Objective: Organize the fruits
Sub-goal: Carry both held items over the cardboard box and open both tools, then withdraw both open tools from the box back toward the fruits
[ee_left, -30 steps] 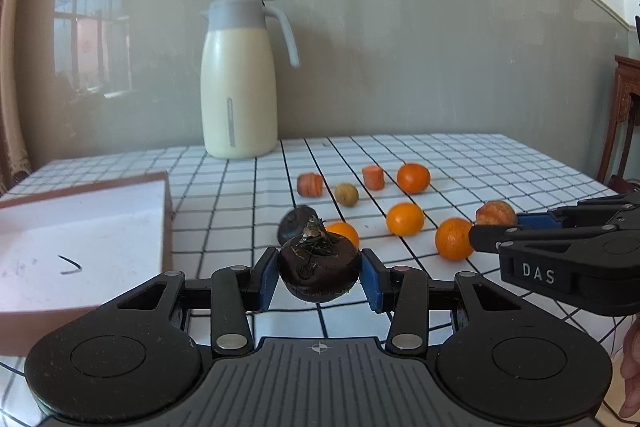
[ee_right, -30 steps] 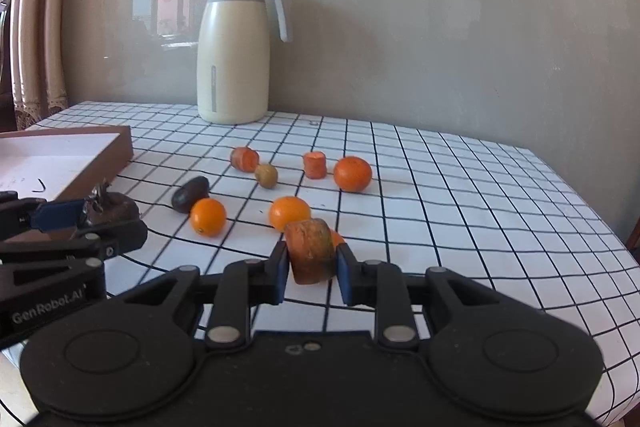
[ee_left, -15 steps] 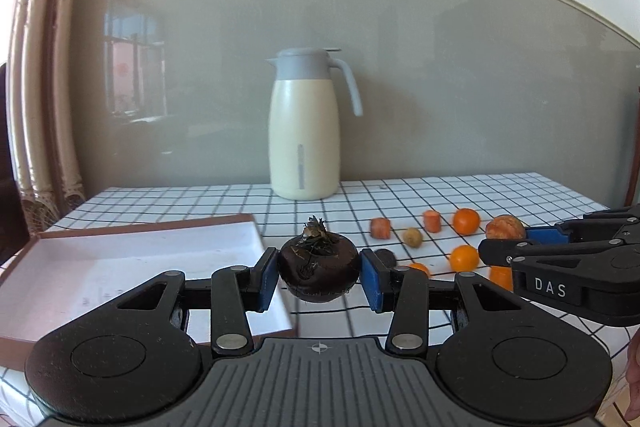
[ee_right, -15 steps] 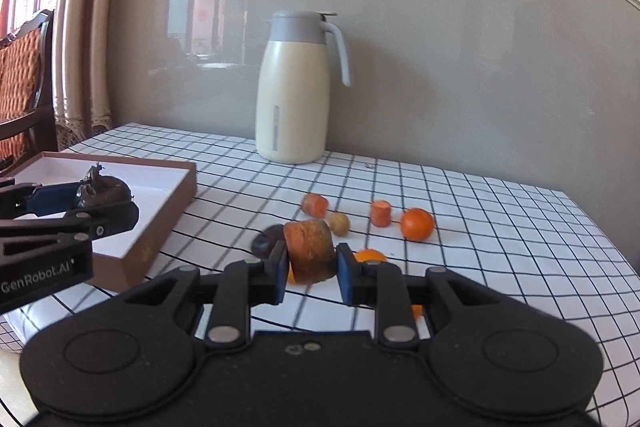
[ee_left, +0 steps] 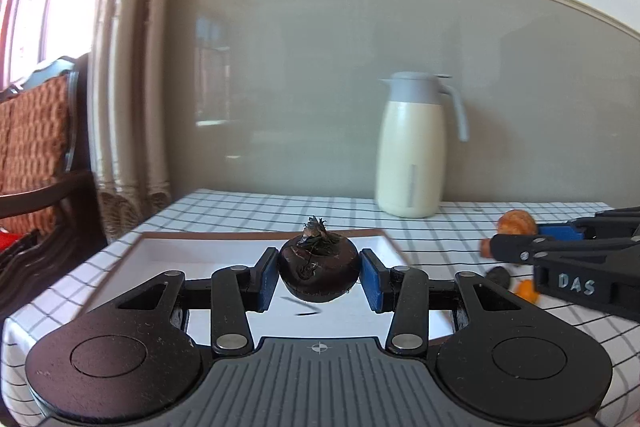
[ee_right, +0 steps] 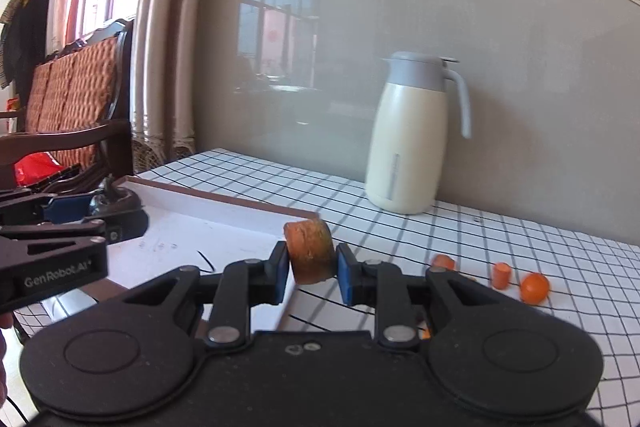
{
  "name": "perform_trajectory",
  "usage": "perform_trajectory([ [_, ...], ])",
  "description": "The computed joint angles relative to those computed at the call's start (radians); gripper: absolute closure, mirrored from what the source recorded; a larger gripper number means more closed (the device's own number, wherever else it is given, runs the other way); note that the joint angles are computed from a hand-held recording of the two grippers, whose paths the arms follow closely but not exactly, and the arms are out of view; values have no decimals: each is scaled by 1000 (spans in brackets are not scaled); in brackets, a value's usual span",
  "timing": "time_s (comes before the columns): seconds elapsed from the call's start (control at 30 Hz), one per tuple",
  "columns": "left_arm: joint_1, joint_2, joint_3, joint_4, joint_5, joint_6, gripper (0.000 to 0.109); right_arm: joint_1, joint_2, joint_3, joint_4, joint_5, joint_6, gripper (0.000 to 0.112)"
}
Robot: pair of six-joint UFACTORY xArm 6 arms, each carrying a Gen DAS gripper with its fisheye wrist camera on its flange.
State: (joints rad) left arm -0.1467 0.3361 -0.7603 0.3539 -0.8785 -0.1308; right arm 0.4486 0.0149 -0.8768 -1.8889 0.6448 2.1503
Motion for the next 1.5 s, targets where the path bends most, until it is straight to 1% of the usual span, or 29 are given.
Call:
perform_trajectory([
  [0.13, 61, 21, -29, -17, 19, 10, 65, -15, 75, -92, -20, -38, -26, 96],
  [0.23, 93, 47, -62, -41, 37, 19, 65, -39, 139, -166, -33, -85, -31, 96],
  [0.4, 117, 92, -127, -99, 81, 38, 65, -69, 260, -303, -34, -148, -52, 96],
  [0.5, 131, 123, -177, -118, 123, 40, 65, -90, 320, -374, -24, -186, -55, 96],
  [0.57, 129, 147, -207, -151, 146, 68, 65, -102, 345, -404, -27, -207, -44, 96],
  [0.6, 136, 160, -228, -143, 163, 57, 65, -106, 354, -415, -31, -213, -36, 96],
  [0.67, 133, 178, -246, -167, 166, 78, 65, -113, 369, -433, -40, -230, -13, 96],
  [0.7, 130, 185, -255, -183, 171, 94, 65, -116, 383, -447, -33, -231, -17, 94],
  [0.73, 128, 190, -263, -191, 176, 94, 65, -119, 390, -454, -14, -228, -39, 89],
  [0.77, 129, 197, -269, -195, 164, 80, 65, -117, 393, -455, 15, -213, -68, 65],
  [0.8, 127, 202, -268, -210, 140, 73, 61, -104, 389, -442, 13, -157, -56, 22],
  [0.83, 121, 203, -261, -239, 113, 76, 27, -84, 378, -419, -31, -75, -2, 16],
  [0.87, 111, 210, -254, -282, 64, 87, 6, -74, 371, -406, -55, -35, 18, 15],
  [0.9, 105, 223, -249, -312, -4, 93, 6, -76, 371, -405, -55, -36, 8, 15],
  [0.93, 110, 225, -246, -300, -29, 88, 6, -86, 369, -408, -67, -67, 15, 15],
  [1.0, 107, 222, -245, -306, -18, 97, 6, -82, 370, -403, -75, -53, 21, 15],
  [1.07, 111, 223, -245, -290, -11, 88, 6, -86, 373, -407, -70, -70, 11, 15],
  [1.23, 107, 217, -242, -290, 1, 101, 6, -77, 365, -397, -72, -71, 19, 15],
  [1.4, 101, 205, -225, -288, -3, 104, 6, -70, 344, -370, -86, -63, 29, 15],
  [1.5, 98, 191, -205, -278, -22, 89, 6, -71, 318, -341, -84, -64, 49, 15],
])
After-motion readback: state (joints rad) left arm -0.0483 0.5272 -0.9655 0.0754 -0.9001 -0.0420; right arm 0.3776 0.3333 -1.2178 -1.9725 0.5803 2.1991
